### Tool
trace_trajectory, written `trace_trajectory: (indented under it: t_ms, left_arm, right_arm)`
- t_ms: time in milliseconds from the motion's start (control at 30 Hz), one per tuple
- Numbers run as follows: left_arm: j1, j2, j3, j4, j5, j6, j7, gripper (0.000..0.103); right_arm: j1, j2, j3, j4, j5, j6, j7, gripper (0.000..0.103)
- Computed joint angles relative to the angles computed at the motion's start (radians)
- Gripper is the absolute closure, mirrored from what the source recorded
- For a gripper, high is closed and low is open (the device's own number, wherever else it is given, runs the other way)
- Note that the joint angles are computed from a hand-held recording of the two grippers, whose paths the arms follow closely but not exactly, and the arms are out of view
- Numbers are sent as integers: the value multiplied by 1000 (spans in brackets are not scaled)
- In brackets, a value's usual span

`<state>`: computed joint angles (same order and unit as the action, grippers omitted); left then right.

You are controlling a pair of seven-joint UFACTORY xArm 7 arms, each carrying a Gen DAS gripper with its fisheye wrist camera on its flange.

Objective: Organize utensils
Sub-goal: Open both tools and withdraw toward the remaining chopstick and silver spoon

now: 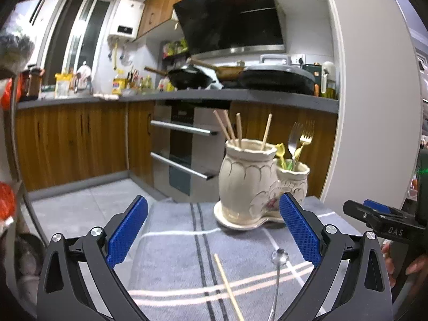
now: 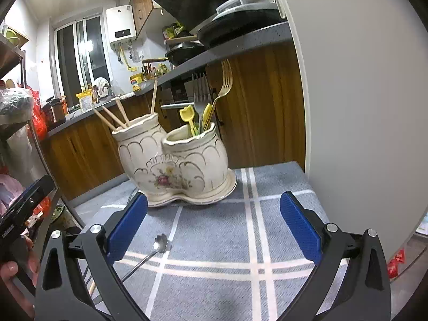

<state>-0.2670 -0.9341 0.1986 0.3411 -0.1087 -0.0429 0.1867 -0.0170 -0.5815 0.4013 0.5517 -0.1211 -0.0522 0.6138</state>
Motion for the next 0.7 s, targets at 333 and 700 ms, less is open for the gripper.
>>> trace_trajectory:
  t_ms: [333, 700]
  left_arm:
    - [95, 33, -55, 39, 13, 143, -9, 5]
    - [118, 100, -72, 111, 6, 458, 94, 9]
  right_arm:
    - [3, 16, -3, 13, -23, 37, -20, 5]
    - [117, 62, -89, 55, -40, 140, -76, 5]
